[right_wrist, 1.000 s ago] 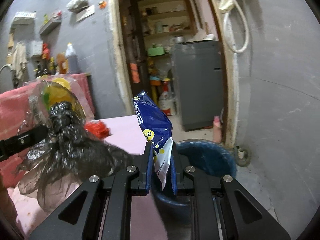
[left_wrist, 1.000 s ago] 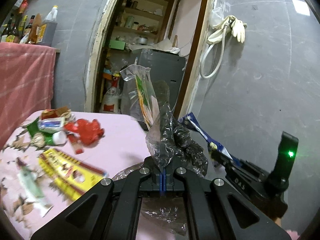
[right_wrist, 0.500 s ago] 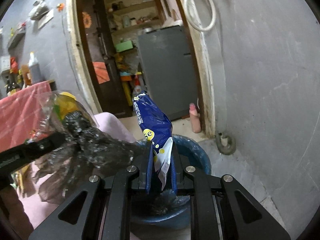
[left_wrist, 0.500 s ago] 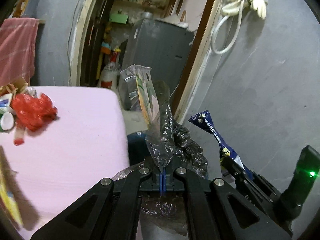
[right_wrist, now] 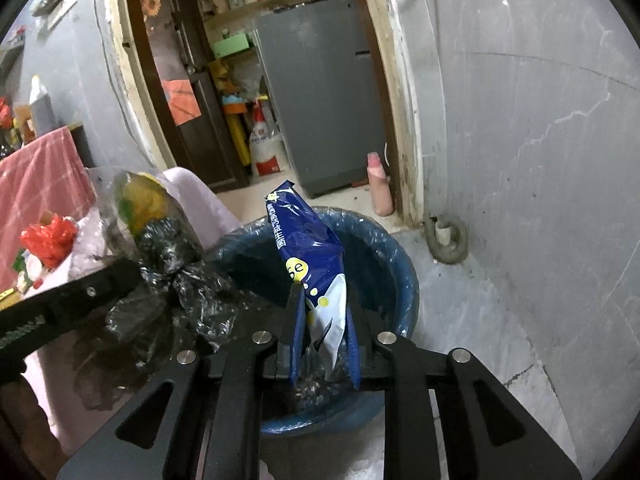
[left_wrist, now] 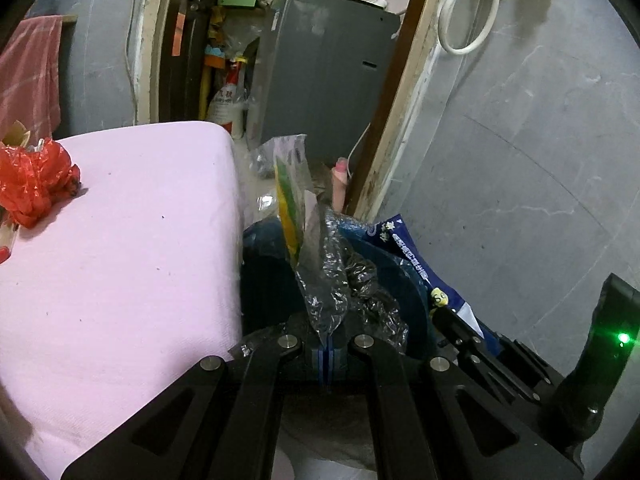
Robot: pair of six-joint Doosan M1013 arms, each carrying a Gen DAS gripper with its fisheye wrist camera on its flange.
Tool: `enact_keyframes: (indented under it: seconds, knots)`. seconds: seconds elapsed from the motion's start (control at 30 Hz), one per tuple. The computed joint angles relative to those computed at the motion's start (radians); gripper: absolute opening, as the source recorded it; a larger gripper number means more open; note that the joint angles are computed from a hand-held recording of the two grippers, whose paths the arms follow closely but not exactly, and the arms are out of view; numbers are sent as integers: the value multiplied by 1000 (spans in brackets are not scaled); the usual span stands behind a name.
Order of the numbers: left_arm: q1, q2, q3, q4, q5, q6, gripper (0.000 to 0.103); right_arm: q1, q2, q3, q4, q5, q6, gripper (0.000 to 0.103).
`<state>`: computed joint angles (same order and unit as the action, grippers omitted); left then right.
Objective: Collect trash
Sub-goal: 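Carry both items over the blue bin and open both tools to drop them, then grasp the yellow box with the right tool while the left tool grasps a paper scrap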
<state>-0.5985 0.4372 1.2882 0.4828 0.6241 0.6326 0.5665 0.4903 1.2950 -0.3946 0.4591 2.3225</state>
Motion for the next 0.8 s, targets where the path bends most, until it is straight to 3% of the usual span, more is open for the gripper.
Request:
enact_keyframes:
  seconds: [0.07,0.17,0.23,0.27,0.4,0.53,0.67,0.77,0.8]
  knots:
    - [0,-4,6,-1,-5,1,1,-1,2,-5,9,4,-3,19]
    - [0,-15,23,16,-25,-14,10,-1,3,-11,9,3,-3,24]
    - [-4,-24,33,49,-35,-55,31,2,-1,-8,-19,-2,16,27]
    - [-2,-33,47,72,-54,-93,34,3,-4,-5,-33,-5,26,27]
    - [-1,-60,73,171,-77,-217,35,12,-18,3,-139,-27,114,27]
    - [-13,-93,105,352,-63,-390,52,33,-43,15,-352,-52,277,30]
    - [-28,-140,151,546,-26,-555,62,55,-72,35,-595,-92,488,53]
    - [-41,-170,179,658,19,-635,78,71,-87,39,-726,-107,594,57]
    - [-48,-182,192,705,41,-670,85,75,-90,41,-765,-115,632,66]
